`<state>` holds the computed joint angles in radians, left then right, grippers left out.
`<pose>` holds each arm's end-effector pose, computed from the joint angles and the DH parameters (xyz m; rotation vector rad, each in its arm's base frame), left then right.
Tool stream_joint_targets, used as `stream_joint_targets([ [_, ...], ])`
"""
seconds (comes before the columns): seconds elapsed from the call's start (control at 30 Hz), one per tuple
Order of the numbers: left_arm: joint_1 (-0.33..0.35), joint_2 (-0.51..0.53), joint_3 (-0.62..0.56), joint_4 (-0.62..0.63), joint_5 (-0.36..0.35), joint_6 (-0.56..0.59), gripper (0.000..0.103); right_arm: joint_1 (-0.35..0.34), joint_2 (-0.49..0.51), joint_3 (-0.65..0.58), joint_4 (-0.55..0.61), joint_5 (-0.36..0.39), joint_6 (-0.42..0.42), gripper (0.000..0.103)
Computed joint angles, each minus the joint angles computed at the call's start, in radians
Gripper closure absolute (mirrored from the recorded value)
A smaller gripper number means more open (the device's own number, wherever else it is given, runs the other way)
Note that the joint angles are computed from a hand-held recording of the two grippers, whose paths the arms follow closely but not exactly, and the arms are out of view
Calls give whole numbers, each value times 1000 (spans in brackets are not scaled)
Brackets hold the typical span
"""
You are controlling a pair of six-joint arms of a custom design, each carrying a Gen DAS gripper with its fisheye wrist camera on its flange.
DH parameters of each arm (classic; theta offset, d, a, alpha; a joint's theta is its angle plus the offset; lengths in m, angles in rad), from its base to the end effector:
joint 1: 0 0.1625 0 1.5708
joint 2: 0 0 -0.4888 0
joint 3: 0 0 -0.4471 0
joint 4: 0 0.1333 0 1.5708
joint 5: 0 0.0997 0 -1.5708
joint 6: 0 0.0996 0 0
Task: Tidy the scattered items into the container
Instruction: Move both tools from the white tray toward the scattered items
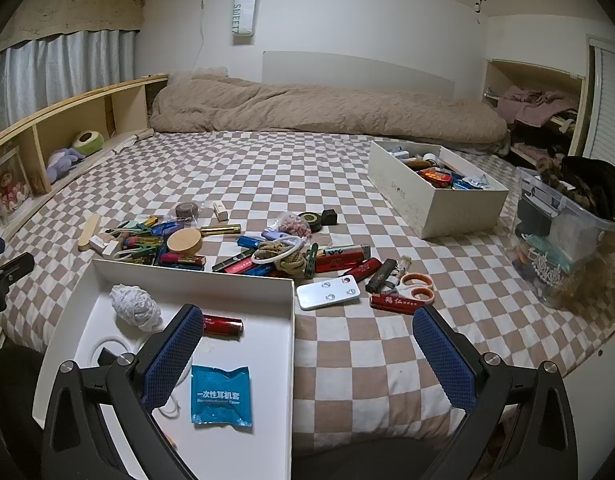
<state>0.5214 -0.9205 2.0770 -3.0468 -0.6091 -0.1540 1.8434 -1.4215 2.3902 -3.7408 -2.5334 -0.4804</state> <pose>-0.4032 -0.4795 0.1195 0.8312 2.1827 -0.9964 0.1614 -0.3858 0.3498 0.0637 -1.9351 1.1434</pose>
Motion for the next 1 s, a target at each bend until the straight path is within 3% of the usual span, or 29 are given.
stream_joint_targets([
  [1.0, 34, -10, -11, 65, -12, -55, 0, -36, -4, -3, 42, 1, 46, 0],
])
